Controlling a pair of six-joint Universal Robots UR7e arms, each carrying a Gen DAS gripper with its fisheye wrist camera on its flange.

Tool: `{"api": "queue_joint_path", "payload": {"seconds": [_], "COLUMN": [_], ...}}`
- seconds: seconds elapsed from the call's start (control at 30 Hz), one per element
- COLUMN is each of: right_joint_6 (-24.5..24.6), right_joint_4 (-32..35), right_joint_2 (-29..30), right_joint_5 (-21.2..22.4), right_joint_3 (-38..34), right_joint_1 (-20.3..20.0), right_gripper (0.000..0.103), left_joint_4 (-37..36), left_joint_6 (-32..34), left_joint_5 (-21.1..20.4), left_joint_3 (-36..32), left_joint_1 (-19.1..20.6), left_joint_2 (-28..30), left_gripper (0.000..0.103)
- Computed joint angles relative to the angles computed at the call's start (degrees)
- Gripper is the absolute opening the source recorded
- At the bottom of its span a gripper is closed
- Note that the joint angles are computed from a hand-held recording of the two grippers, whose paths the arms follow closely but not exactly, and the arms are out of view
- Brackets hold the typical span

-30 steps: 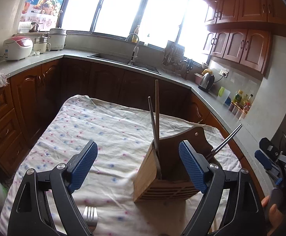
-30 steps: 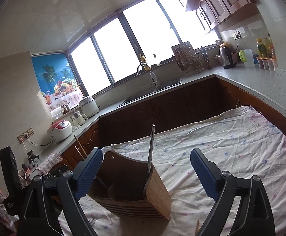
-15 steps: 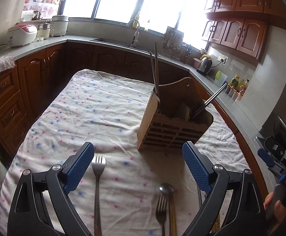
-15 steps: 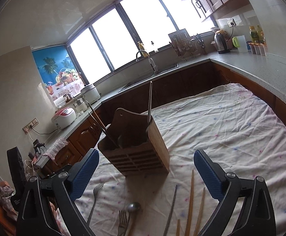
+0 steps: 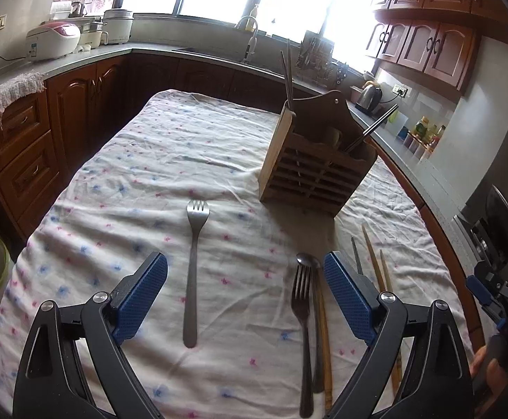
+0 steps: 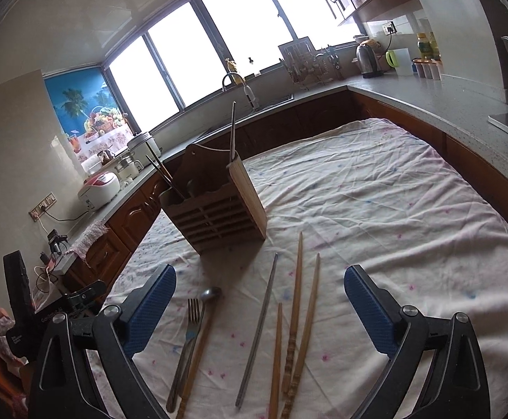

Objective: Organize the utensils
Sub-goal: 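Move both tools down to the metal fork and a wooden chopstick on the cloth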

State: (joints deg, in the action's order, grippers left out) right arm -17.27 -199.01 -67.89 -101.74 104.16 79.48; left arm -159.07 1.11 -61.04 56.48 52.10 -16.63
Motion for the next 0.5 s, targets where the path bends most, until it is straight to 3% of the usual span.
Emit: {"api": "queue_joint_path", "payload": {"seconds": [0.5], "right_joint_6": [-0.94], "right_joint_4": [-1.55], "right_joint_2": [-1.72], "right_joint_5": [-3.17], "right_joint_3": [6.19], "right_joint_1": [-1.40], "right_gripper": [0.098], "left_joint_4": [1.90], "left_joint_6": [0.34], "left_joint_5": [0.35], "left_joint_3": [4.58], "left_joint_1": [-0.67], "left_joint_2": [-0.71], "left_gripper": [0.093]}}
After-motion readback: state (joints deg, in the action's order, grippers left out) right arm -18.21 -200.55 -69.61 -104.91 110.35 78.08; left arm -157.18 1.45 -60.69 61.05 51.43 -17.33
